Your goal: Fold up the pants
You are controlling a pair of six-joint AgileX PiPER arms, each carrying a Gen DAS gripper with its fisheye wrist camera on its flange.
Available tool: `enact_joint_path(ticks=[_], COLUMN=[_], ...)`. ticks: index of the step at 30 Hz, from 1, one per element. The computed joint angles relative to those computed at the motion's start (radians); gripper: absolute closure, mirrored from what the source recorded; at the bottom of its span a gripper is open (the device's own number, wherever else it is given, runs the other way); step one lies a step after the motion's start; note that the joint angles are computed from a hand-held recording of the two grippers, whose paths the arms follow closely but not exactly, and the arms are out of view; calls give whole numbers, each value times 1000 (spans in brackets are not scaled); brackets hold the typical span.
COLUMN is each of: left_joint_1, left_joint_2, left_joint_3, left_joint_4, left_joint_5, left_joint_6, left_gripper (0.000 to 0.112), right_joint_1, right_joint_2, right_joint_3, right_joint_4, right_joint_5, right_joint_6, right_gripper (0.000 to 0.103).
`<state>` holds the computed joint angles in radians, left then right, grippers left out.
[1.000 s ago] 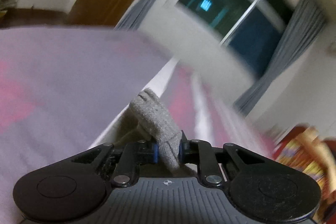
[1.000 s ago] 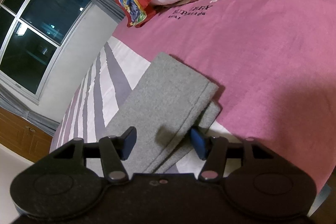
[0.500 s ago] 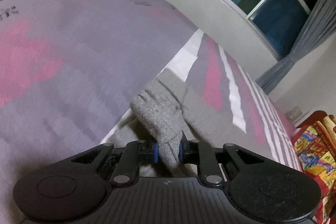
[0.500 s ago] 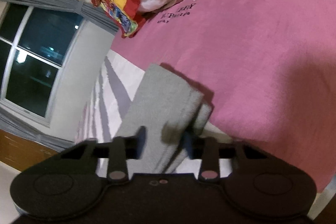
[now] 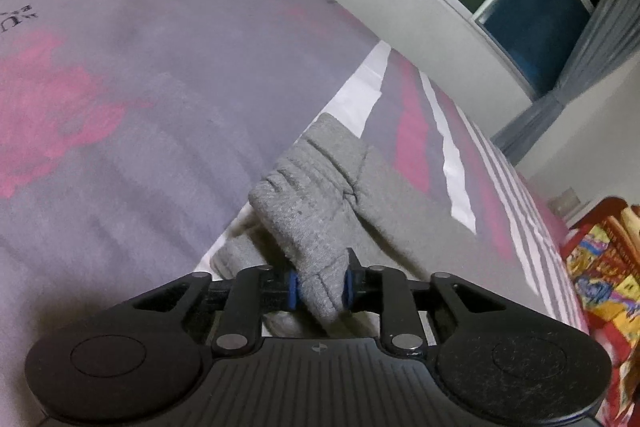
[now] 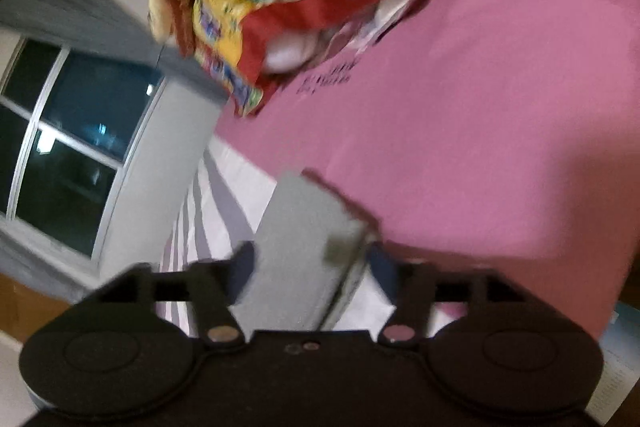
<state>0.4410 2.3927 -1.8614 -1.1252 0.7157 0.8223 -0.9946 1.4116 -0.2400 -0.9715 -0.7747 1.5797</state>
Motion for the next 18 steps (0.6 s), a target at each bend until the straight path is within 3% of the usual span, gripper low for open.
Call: enact_joint_path(ticks=[2, 4, 6, 7, 10, 11, 12, 15, 16, 18], left_joint_1=[5, 9, 9, 8, -9, -29, -45, -91, -97, -98], left_joint_2=[-48, -126, -198, -216, -177, -146, -124, -102, -98, -91], left_joint_3=[82, 213, 324, 344, 278, 240, 195, 130, 114, 100], left_joint_4=[-69, -192, -274, -265, -37, 63, 159, 341, 378, 395], left_joint_5=[-23, -69, -132, -153, -162, -171, -172, -194, -189, -183], left_joint_6=[80, 240, 358, 357, 135, 40, -16, -132, -168, -186], left_gripper=[77, 52, 41, 40, 40, 40, 35, 30, 29, 29], right_joint_1=[-35, -17, 9, 38, 113, 138, 158, 197, 193, 133], right_joint_2=[39, 75, 129, 154, 216, 229, 235, 212, 175, 114], right_joint_3=[-1, 2, -17, -32, -84, -106, -130, -179, -173, -130], right_joint_4=[-55, -25, 7, 34, 100, 118, 123, 95, 88, 61], right_joint_5=[-47, -72, -104, -100, -63, -37, 9, 95, 89, -27], right_joint_6=[17, -8, -30, -46, -82, -89, -85, -62, -88, -127], right_gripper=[41, 42, 44, 45, 53, 67, 89, 89, 90, 90])
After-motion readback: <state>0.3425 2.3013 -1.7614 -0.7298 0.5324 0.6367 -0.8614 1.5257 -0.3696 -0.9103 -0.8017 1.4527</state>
